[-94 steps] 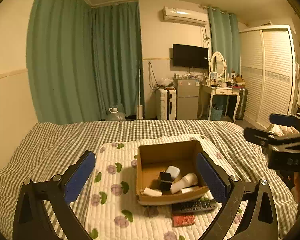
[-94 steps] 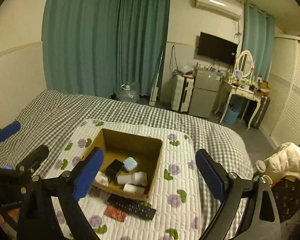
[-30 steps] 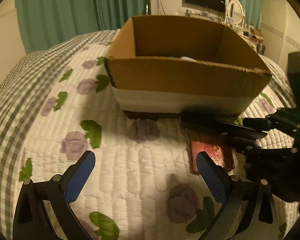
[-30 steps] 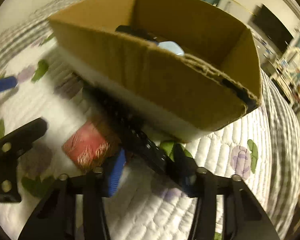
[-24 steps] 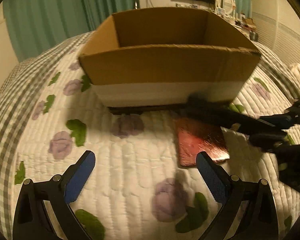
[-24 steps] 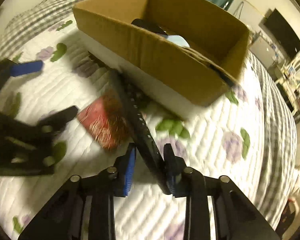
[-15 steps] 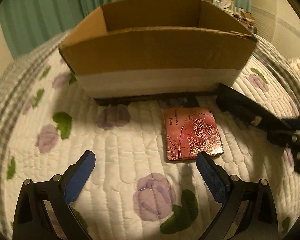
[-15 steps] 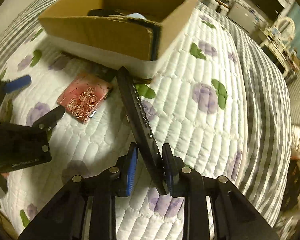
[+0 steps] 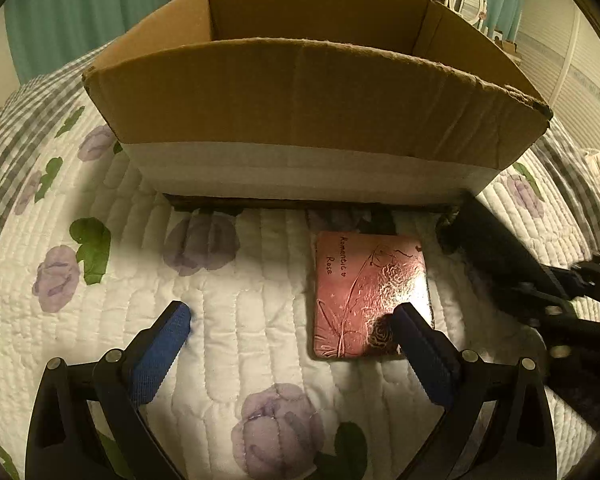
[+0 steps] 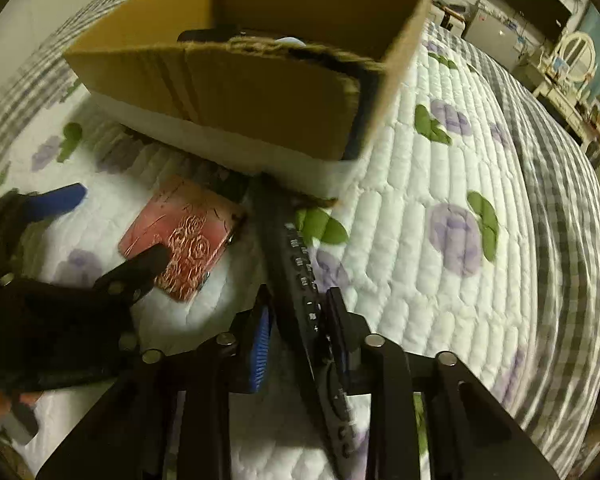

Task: Organize rigid objects
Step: 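Grasp the black remote with the right tool while the left grasps the red packet, then lift both items over the box and open both tools to drop them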

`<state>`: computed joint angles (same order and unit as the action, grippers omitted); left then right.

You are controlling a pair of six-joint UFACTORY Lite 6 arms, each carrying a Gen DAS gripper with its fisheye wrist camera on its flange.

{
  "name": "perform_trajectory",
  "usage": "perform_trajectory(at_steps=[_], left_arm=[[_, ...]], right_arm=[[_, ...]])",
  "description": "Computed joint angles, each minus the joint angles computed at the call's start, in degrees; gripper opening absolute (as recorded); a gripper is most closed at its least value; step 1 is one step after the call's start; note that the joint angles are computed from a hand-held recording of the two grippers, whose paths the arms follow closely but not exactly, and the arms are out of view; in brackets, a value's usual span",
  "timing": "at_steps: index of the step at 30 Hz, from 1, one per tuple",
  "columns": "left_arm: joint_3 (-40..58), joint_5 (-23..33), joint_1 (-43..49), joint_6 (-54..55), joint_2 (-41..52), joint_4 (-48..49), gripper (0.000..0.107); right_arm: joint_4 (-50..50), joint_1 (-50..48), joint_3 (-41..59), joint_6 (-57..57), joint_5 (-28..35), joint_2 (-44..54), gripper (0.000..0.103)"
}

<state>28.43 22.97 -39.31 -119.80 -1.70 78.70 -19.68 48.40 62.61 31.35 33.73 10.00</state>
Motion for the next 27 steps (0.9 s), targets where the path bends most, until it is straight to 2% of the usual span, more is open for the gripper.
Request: perform_trajectory(at_steps=[2,8,10,13,15,18,19,20,27], left_arm=[[1.33,-0.19,0.62,-0.57,1.64,1.37,0.103],[6.41,-2.21,1.83,0.46,6.56,1.22,0.103],[7.91,-0.92,0.62,1.9,7.9,-0.34,0.103],[9.73,-3.32,-0.68,-0.66,10.79,0.97,0.102],[13.41,1.09,-3.4,3.88,15.02,-2.87,0.102],[15.64,0.62,-3.99,3.74,17.68,-0.62,0.087],[15.57,-0.29,-3.87,2.61,17.59,0.93,0.075],[15.64,-0.69,-3.69,2.6,17.41,1.38,0.071],[11.68,-0.53,-4.23,4.04,11.73,0.45,0.07]], right_arm=[[2.74,-1.98,-0.6,-2.6,1.34,-2.07,0.021],[2.08,-6.88,0.16,-3.78,3.34,-3.31,0.02],[2.14,-7.02,0.16,-3.68,3.64,-3.42,0.02],[1.39,-6.21,1.25,-3.16,4.49,-2.39,0.02],[1.2,-5.16,-0.26,-1.8,4.38,-3.39,0.019],[1.19,-5.24,0.15,-1.67,3.71,-1.91,0.019],[1.07,-5.22,-0.43,-1.58,3.57,-2.25,0.019],[1.28,-5.32,-0.89,-1.76,3.48,-2.64,0.019],[1.13,-4.38,-1.56,-1.05,5.37,-5.33,0.019]])
